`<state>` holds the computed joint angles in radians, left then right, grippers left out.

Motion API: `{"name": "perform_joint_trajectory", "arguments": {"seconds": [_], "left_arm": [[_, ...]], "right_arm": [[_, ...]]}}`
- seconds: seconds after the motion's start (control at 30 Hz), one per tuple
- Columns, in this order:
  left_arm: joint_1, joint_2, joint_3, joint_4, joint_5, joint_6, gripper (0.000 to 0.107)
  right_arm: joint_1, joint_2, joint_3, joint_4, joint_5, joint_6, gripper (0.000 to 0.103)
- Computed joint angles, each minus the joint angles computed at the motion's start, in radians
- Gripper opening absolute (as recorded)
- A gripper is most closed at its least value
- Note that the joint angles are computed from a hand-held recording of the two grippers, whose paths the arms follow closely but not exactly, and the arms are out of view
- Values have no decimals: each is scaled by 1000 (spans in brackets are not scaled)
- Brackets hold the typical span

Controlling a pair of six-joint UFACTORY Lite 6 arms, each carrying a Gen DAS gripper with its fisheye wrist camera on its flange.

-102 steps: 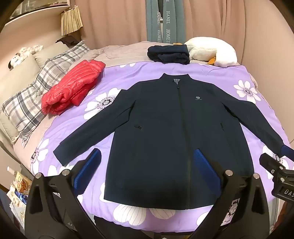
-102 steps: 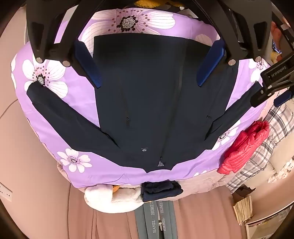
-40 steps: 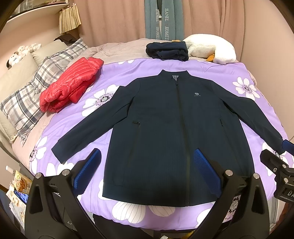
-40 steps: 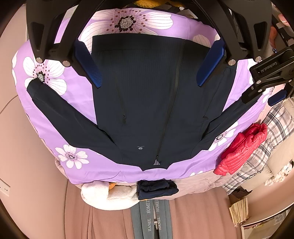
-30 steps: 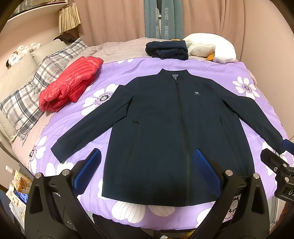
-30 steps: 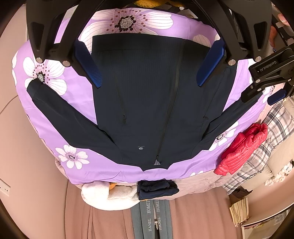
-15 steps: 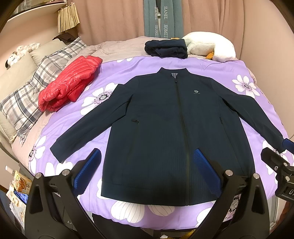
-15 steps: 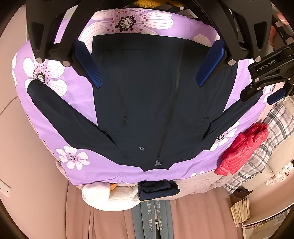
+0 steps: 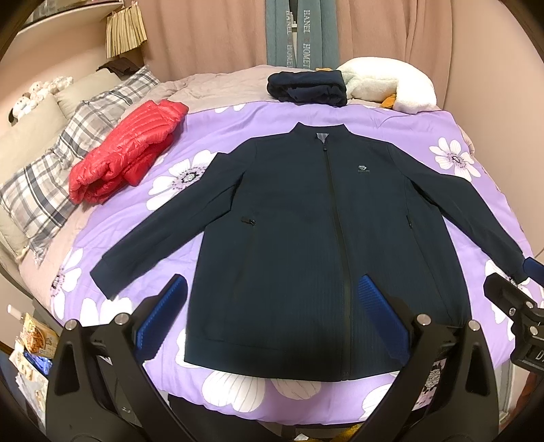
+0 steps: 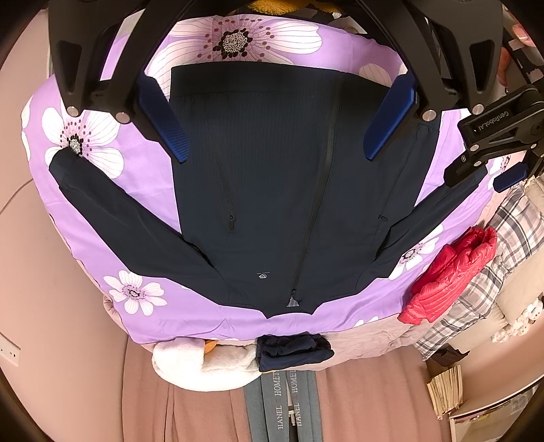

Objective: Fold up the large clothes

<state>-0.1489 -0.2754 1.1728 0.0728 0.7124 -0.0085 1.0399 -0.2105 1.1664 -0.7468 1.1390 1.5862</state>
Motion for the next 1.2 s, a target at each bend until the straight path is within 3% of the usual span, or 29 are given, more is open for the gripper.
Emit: {"name": "perform_joint_trajectory", "arguments": {"seconds": [0.13, 0.2, 0.33, 0.4, 0.47, 0.57, 0.67, 0.9, 1.2], "left_arm": [[148, 21, -25, -379, -9, 340, 101], [220, 20, -53, -589, -5, 519, 101], [430, 96, -84, -1007, 168, 882, 101], [498, 153, -126, -1147, 174, 1013, 101], [529, 219, -127, -1161, 142, 1029, 101], [605, 396, -69, -1140, 152, 1002, 101], [712, 578, 17, -1162, 191, 951, 101], [898, 881, 254, -1256, 200, 852, 101], [989, 1231, 656, -1296, 261, 671, 101]], "right_arm": [[9, -94, -112, -103, -87, 111, 102], [32, -171, -210, -242, -131, 247, 102], [32, -307, -435, -599, -258, 537, 102], [-27, -299, -483, -699, -359, 587, 102], [-114, -272, -491, -722, -517, 590, 102], [-261, -227, -511, -908, -789, 774, 102], [-319, -149, -451, -920, -889, 784, 102], [-281, -30, -336, -662, -859, 482, 102], [-305, 95, -250, -591, -865, 371, 102]]}}
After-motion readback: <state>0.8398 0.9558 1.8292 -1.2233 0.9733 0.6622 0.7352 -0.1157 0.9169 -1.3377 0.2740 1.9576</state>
